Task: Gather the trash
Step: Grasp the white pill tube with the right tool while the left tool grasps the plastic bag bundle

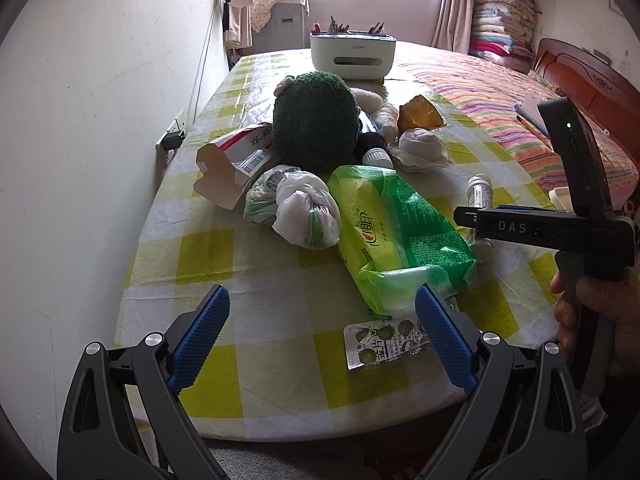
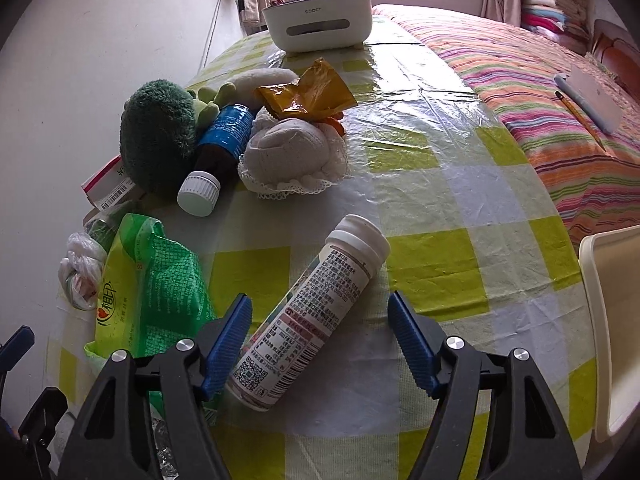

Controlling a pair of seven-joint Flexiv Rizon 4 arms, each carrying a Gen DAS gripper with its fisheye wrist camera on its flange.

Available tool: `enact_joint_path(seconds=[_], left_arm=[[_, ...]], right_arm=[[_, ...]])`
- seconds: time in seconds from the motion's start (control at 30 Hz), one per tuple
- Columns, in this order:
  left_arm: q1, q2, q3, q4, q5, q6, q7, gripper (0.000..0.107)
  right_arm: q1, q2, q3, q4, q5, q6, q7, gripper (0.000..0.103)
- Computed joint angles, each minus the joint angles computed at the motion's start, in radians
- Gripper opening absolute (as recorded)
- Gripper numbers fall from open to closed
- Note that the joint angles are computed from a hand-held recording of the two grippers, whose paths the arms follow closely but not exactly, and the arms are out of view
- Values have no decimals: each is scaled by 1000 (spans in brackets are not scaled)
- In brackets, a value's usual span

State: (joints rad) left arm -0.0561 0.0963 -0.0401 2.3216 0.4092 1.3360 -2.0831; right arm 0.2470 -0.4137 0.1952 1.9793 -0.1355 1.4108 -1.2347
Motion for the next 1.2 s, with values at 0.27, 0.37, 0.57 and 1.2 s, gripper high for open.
enact_joint_path(seconds=[0.27,0.37,0.57,1.2], left_arm=[[-41,-67,54,38,-440,78,201,93],[-21,-92,57,2,-469,49,135,93],[-16,-164,60,-81,-547,-10,69,93],[-76,-262,148,-146,-398,39,-108,40]], right_arm=[[38,-10,-70,48,-117,114,27,29],[-40,-15,16,43,-63,122,-22,29],[-107,12,89,79,-4,168,-89,29],[-395,32,335,64,158,306,-331,29]])
